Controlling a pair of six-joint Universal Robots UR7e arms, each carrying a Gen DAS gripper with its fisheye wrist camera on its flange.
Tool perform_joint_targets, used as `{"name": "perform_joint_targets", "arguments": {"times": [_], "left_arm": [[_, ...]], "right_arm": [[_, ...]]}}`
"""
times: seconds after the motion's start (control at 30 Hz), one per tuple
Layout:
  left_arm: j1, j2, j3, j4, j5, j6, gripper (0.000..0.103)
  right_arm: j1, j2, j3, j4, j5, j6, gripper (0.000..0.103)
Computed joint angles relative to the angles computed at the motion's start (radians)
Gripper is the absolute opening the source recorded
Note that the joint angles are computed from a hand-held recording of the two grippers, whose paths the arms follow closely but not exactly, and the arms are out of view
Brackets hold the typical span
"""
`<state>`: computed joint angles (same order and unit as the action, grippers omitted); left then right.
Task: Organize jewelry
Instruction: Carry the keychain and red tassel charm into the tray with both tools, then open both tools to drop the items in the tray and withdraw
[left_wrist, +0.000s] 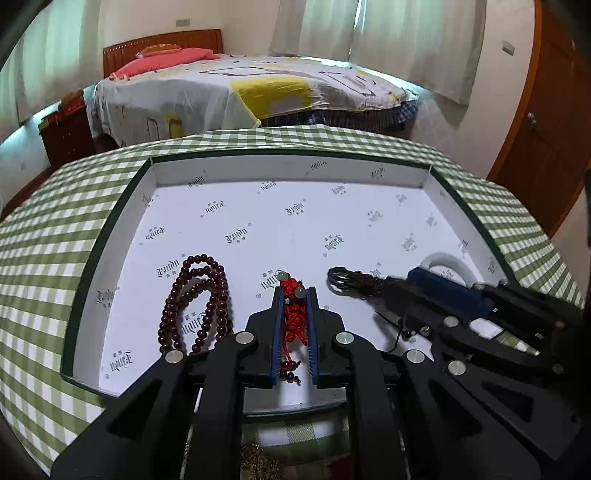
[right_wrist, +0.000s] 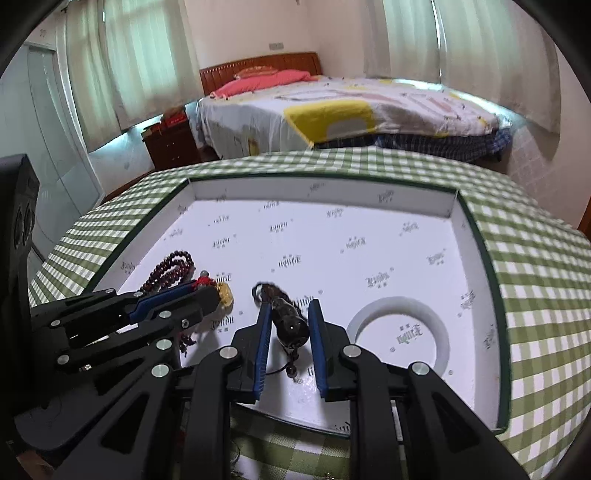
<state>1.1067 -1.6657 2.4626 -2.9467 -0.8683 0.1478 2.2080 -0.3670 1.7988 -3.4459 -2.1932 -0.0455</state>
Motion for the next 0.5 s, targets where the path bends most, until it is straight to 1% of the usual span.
{"name": "perform_joint_targets", "arguments": {"times": [0.07, 0.17, 0.2, 0.3, 0.37, 0.43, 0.5], "left_arm": [[0.003, 0.003, -0.002, -0.001, -0.002, 0.002, 0.013], [0.015, 0.004, -0.015, 0.024, -0.012, -0.018, 0.022], [0.019, 0.004, -0.019, 0.033, -0.017, -0.027, 0.026], [0.026, -0.004, -0.020, 0.037, -0.027, -0.032, 0.030], [0.026, -0.012, -0.018, 0.043, -0.025, -0.037, 0.035], [0.025, -0.019, -0.019, 0.047, -0.024, -0.044, 0.044], [0.024, -0.029, -0.016, 0.041, -0.028, -0.046, 0.050]], "right_arm": [[-0.005, -0.002, -0.004, 0.012, 0.004, -0.001, 0.021], [-0.011, -0.007, 0.001, 0.020, 0.015, 0.009, 0.022], [-0.012, -0.009, 0.003, 0.019, 0.013, 0.011, 0.023], [-0.013, -0.010, 0.008, 0.011, 0.011, 0.011, 0.031], [-0.011, -0.011, 0.012, 0.001, 0.006, 0.009, 0.032], [-0.010, -0.014, 0.018, -0.010, 0.004, 0.007, 0.032], [-0.006, -0.018, 0.022, -0.017, -0.001, 0.007, 0.033]]}}
